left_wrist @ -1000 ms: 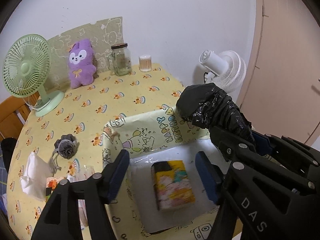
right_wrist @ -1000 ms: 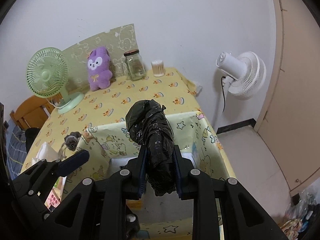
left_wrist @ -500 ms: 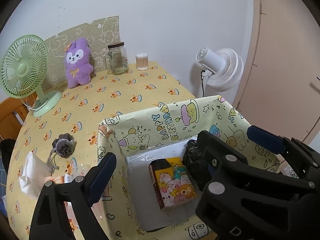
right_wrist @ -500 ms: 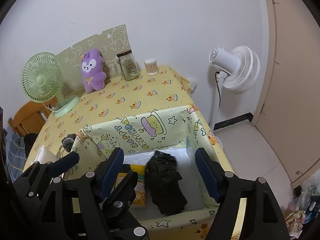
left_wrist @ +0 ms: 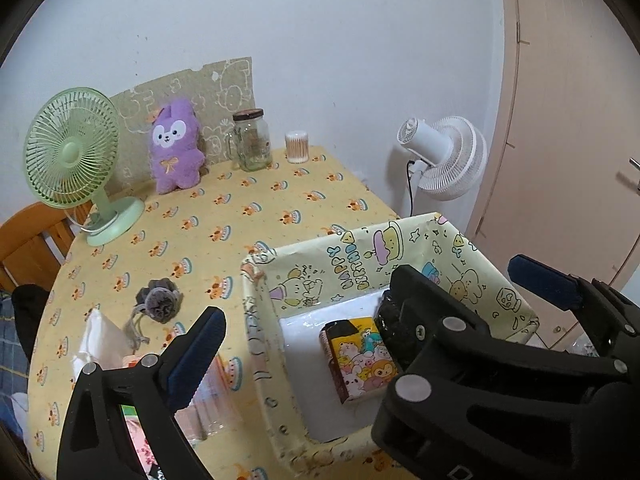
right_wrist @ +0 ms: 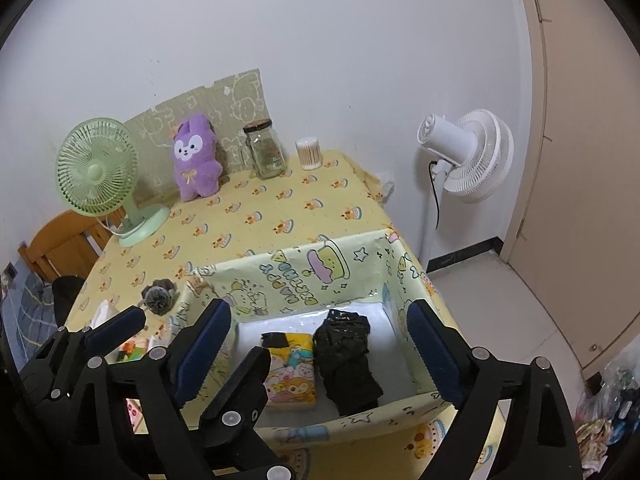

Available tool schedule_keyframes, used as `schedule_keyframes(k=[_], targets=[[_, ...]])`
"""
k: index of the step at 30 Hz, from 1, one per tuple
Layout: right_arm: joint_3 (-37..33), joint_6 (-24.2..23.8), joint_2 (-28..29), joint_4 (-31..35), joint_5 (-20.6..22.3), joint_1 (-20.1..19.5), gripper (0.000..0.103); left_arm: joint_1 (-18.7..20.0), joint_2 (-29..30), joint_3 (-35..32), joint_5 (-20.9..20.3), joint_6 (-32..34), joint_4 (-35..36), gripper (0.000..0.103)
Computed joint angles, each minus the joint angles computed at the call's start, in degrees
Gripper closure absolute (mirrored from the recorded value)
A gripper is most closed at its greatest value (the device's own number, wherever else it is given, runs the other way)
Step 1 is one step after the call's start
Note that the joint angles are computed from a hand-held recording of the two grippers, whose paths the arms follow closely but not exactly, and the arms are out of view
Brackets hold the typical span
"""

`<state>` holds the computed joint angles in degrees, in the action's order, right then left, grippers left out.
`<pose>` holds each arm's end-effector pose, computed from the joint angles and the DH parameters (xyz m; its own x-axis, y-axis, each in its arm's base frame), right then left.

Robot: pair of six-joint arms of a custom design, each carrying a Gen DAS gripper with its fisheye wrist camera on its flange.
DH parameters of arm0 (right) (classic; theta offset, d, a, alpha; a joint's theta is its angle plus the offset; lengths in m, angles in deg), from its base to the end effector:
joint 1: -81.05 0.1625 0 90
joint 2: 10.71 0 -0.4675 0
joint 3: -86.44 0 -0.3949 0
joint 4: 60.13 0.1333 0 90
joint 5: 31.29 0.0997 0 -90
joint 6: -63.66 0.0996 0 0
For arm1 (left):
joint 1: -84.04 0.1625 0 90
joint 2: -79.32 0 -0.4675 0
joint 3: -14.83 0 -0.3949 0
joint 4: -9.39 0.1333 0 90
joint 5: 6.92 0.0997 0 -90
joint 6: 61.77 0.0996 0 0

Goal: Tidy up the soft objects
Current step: 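Open the left gripper releasing the yellow pack while right releases black bundle, then move both grippers out of the box back toward the remaining items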

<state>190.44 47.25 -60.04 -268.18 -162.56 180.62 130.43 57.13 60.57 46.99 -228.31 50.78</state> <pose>0.1738 -0.6244 0.2505 -0.7840 0.3131 0.5361 -0.3085 0.5528 -0.7741 -0.3705 -0.6672 0.0661 -0.5910 0.5190 -0.6175 0.7839 0.5502 -0.2877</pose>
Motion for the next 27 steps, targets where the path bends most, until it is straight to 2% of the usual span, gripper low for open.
schedule_keyframes(k=[9, 12, 27], targets=[[-0.32, -2.55, 1.13, -2.83, -1.44, 2.72, 0.009, -0.13, -5.21, 6.77, 1.07, 1.66, -5.13, 0.001], [-0.6, -3.85, 1.95, -5.2, -2.33, 3.79, 0.005, -0.27, -7.14, 9.23, 0.93, 2.64, -7.5, 0.001], [-2.56, -7.82, 4.94, -9.08, -3.69, 7.72, 0.001, -0.17, -14.42, 17.83, 0.19, 5.13, -14.92, 0.001]])
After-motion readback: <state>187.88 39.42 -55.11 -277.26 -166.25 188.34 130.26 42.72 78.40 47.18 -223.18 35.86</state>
